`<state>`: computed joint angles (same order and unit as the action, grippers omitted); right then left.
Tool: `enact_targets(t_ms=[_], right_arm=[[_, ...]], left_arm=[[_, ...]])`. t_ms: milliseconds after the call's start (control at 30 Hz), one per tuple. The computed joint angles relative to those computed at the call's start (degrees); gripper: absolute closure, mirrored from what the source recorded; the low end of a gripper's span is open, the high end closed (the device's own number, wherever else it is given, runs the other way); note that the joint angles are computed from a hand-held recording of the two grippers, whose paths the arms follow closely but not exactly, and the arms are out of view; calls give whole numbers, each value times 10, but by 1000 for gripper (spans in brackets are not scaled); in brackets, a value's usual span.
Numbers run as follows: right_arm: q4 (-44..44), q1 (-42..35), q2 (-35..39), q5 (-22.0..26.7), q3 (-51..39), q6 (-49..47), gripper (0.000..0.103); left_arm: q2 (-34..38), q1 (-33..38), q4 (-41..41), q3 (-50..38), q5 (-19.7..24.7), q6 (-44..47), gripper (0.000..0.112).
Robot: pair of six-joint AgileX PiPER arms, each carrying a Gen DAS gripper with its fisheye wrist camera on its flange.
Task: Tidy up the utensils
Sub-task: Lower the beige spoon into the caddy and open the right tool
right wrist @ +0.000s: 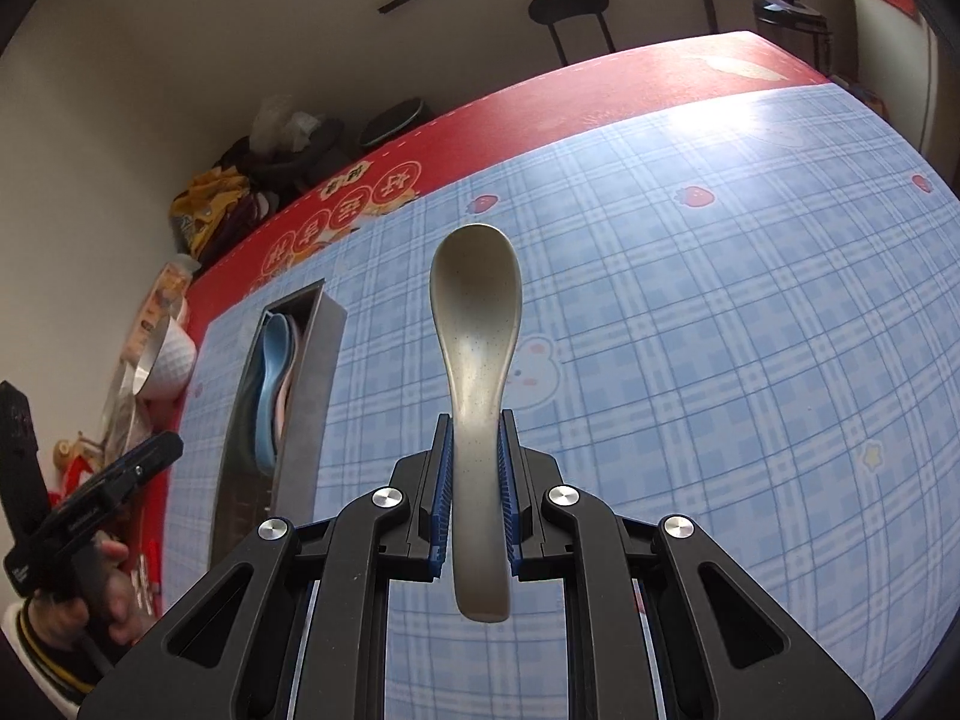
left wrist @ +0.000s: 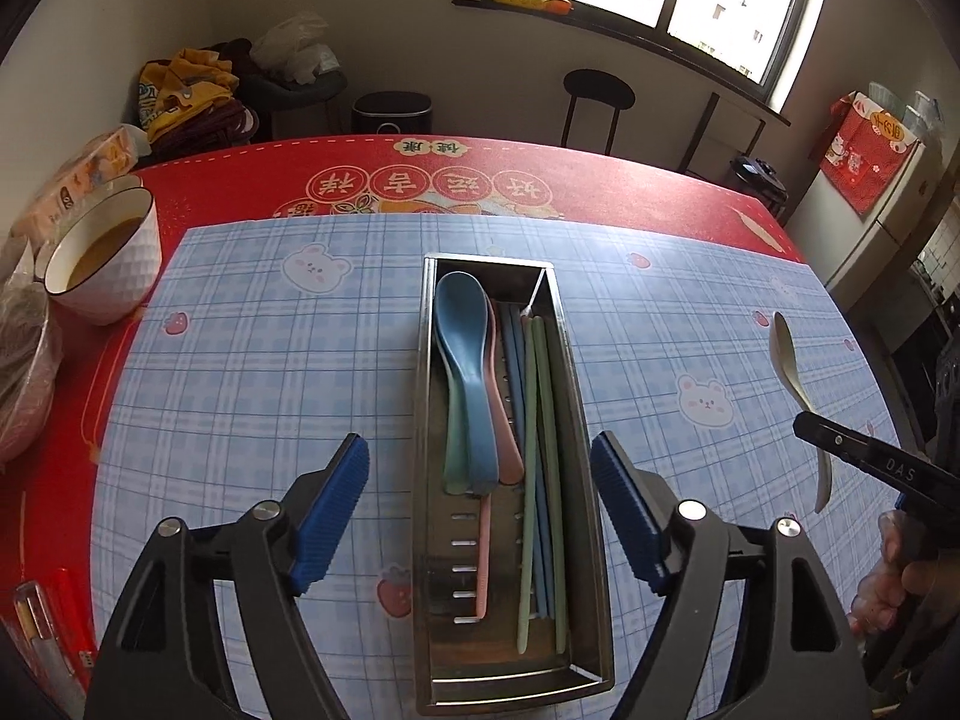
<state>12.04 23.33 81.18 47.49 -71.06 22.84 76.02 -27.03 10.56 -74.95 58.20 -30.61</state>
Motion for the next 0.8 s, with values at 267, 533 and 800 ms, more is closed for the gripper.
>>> enact_targets(t_ms=[267, 533, 800], right_arm=[[4, 93, 142, 28, -161, 21, 89], [3, 139, 287, 102, -351, 72, 89], [-7, 158, 400, 190, -518, 119, 89]], left_arm=[[-54, 28, 2, 50, 10, 9, 15], [-104, 39, 4, 99, 4, 11, 15], [-135, 100, -20, 127, -9, 39, 15]])
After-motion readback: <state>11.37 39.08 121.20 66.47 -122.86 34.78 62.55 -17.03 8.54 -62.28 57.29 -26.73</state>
